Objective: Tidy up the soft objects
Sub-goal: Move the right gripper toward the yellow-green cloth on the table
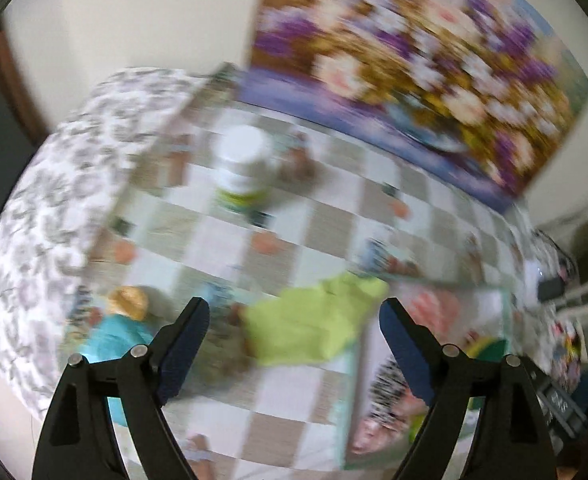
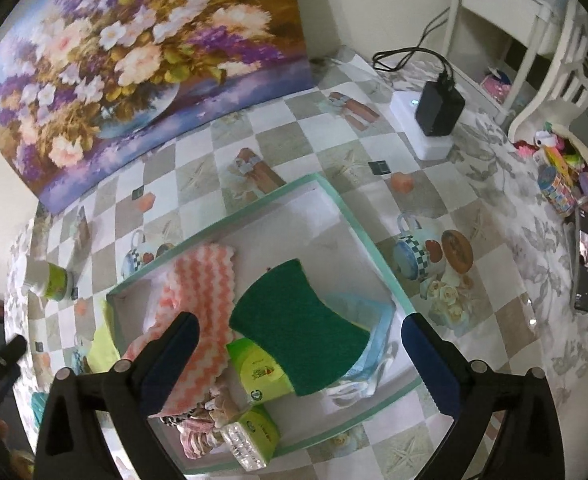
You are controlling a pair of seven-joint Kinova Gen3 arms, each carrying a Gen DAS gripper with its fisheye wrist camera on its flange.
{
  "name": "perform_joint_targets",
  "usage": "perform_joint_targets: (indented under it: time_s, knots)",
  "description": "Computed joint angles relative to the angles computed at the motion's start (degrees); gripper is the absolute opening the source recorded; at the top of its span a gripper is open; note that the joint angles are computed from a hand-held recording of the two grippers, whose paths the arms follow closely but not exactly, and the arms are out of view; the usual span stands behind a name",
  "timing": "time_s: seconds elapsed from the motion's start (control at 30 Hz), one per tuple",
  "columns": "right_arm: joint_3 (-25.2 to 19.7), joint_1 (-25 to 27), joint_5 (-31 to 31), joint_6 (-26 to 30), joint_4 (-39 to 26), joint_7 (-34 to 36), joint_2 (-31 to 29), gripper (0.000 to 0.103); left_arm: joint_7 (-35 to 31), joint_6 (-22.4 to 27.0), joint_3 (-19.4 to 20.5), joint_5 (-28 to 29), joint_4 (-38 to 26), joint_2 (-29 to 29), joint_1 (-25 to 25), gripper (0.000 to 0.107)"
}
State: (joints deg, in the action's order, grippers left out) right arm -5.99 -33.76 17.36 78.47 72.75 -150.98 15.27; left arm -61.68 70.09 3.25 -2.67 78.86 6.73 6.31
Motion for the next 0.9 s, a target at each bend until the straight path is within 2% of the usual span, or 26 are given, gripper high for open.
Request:
perform_joint_targets:
  time_s: [0.27, 0.47, 0.73, 0.9]
  knots:
    - [-0.4, -2.8, 0.8, 1.8, -5.0, 2.8, 3.3, 0.103, 2.6, 0.9, -4.7, -2.1, 3.6, -3.1, -7.5, 0.087]
    - [-0.4, -4.7, -0.6, 0.7, -8.2, 5.5, 5.4, 0.103, 2.4, 1.6, -6.6, -4.0, 5.7, -4.1, -12.4, 0.087]
    - [-0.2, -8.0, -1.4, -2.0, -11.9, 8.2, 8.0, 0.103, -0.2, 0.6, -8.3, -1.8, 7.9, -5.7, -17.6, 0.087]
    - [-0.3, -10.4, -0.9, -4.3, -14.3, 12.3, 10.2, 0.103, -3.9, 0.4, -9.0, 2.7, 8.1, -5.2, -19.7, 0.087]
